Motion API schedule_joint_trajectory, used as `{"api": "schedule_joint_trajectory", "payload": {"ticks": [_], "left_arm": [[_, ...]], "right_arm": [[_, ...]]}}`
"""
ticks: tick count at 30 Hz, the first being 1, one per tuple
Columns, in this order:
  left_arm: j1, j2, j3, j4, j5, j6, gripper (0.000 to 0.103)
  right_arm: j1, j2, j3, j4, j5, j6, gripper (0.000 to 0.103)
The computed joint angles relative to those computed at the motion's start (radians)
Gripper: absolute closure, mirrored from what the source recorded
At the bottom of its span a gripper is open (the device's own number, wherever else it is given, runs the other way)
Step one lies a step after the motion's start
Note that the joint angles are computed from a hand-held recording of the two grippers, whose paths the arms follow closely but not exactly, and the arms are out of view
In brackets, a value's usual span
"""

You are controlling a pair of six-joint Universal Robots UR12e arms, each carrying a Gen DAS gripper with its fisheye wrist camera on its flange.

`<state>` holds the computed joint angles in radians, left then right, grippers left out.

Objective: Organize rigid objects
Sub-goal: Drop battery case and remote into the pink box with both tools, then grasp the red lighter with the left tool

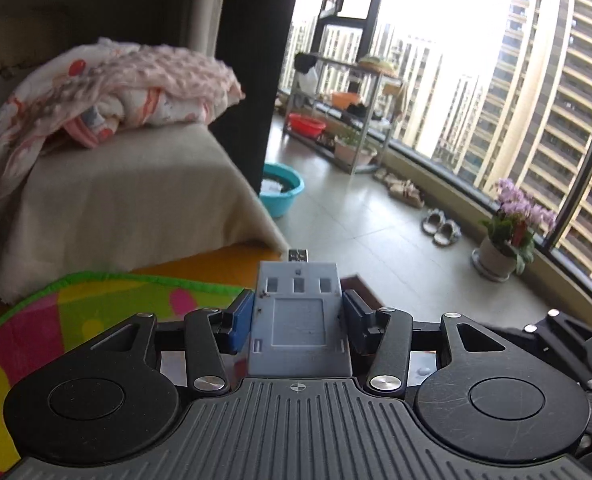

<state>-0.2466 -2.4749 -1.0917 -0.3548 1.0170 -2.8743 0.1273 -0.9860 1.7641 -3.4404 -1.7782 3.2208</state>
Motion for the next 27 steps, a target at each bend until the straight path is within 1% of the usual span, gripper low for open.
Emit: {"api": "schedule_joint_trajectory", "payload": {"ticks": [1, 3, 5, 6, 8, 11, 13, 16, 18, 20, 24, 25, 27], "left_arm": [[0.000, -0.004, -0.005, 0.000, 0.008, 0.011, 0.052], [0.011, -0.008, -0.030, 0.056, -0.028, -0.004, 0.052], [0.031, -0.006, -0.064, 0.141, -0.086, -0.067, 0.052], [0.045, 0.003, -0.090, 0.189, -0.117, -0.107, 0.053], [0.070, 0.022, -0.137, 0.249, -0.143, -0.136, 0.052], [0.112, 0.066, -0.230, 0.342, -0.097, -0.145, 0.052], [0.145, 0.101, -0.299, 0.389, -0.045, -0.176, 0.052], [0.190, 0.138, -0.382, 0.420, 0.015, -0.247, 0.052], [0.211, 0.154, -0.425, 0.417, 0.044, -0.274, 0.052], [0.221, 0.166, -0.456, 0.402, 0.071, -0.264, 0.052], [0.224, 0.179, -0.504, 0.425, 0.106, -0.190, 0.052], [0.223, 0.179, -0.509, 0.434, 0.106, -0.180, 0.052], [0.226, 0.180, -0.519, 0.436, 0.069, -0.173, 0.052]], "right_arm": [[0.000, 0.000, 0.004, 0.009, 0.004, 0.015, 0.015], [0.011, 0.000, 0.029, -0.024, -0.012, 0.024, 0.015], [0.031, 0.003, 0.058, -0.084, -0.055, -0.003, 0.015], [0.040, 0.003, 0.071, -0.110, -0.064, -0.028, 0.013], [0.053, -0.004, 0.094, -0.131, -0.059, -0.069, 0.013], [0.066, -0.018, 0.113, -0.112, -0.027, -0.096, 0.013], [0.073, -0.023, 0.118, -0.094, 0.000, -0.110, 0.013], [0.088, -0.019, 0.112, -0.060, 0.038, -0.124, 0.013], [0.098, -0.009, 0.095, -0.038, 0.069, -0.132, 0.013], [0.114, -0.002, 0.084, -0.018, 0.089, -0.135, 0.013], [0.139, 0.012, 0.053, 0.040, 0.116, -0.147, 0.013], [0.144, 0.014, 0.049, 0.050, 0.119, -0.155, 0.013], [0.152, 0.015, 0.047, 0.065, 0.124, -0.170, 0.013]]}}
